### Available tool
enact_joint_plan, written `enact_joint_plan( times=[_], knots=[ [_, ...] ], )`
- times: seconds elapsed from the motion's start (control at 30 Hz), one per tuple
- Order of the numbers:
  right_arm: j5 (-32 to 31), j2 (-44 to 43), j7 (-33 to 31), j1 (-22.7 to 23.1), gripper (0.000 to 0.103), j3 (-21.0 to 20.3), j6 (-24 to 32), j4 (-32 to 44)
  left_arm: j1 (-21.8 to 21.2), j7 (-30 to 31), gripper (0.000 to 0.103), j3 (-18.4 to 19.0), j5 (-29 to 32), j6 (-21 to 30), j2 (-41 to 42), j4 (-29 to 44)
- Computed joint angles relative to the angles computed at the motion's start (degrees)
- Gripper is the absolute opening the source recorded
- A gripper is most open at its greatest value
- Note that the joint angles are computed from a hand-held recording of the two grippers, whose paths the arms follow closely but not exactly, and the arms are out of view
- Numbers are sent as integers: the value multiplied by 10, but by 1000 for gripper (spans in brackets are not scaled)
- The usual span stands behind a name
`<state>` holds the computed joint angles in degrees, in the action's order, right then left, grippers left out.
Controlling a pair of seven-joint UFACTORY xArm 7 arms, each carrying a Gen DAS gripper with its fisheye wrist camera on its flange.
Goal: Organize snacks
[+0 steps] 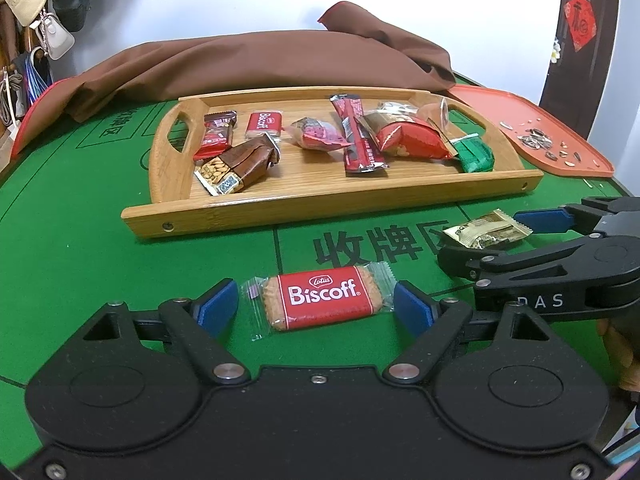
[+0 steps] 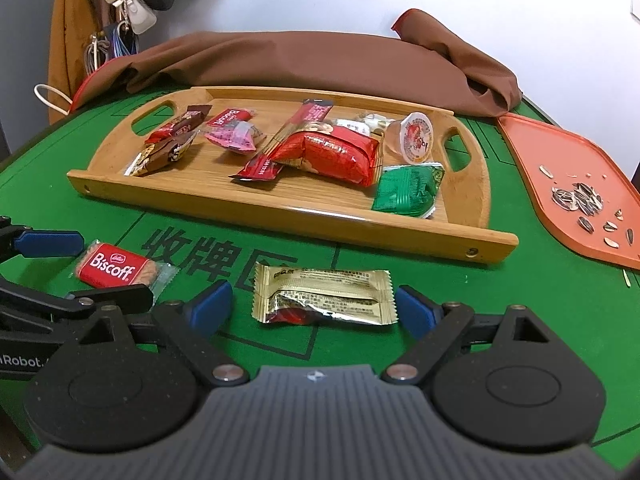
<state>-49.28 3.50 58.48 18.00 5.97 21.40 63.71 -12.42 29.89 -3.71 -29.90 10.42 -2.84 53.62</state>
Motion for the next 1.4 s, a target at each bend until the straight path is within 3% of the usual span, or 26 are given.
enact_joint_plan(
  times=[0.1, 0.23, 0.53, 0.67, 0.83, 1.13, 1.4],
  knots=[
    [0, 0, -1, 0, 92, 0, -2, 0, -1, 8, 82, 1, -8, 1, 0, 0],
    [2, -1, -7, 2, 86, 2, -4, 0, -9, 62, 73, 4, -60, -1, -3, -1],
    [-41, -1, 26, 11, 73, 5, 7, 4, -13, 75, 62, 2, -64, -14, -10, -11],
    [-65, -2, 41, 15, 71, 7, 17, 6, -16, 74, 62, 5, -61, -16, -12, -14],
    [-33, -5, 30, 9, 62, 7, -3, 0, -19, 71, 61, 9, -72, -9, -13, -9],
    [-36, -7, 33, 7, 61, 5, -11, -4, -23, 74, 61, 14, -76, -25, -22, -12],
    [-44, -20, 47, -1, 61, 9, -13, -8, -17, 36, 61, 14, -38, -29, -19, -4]
  ],
)
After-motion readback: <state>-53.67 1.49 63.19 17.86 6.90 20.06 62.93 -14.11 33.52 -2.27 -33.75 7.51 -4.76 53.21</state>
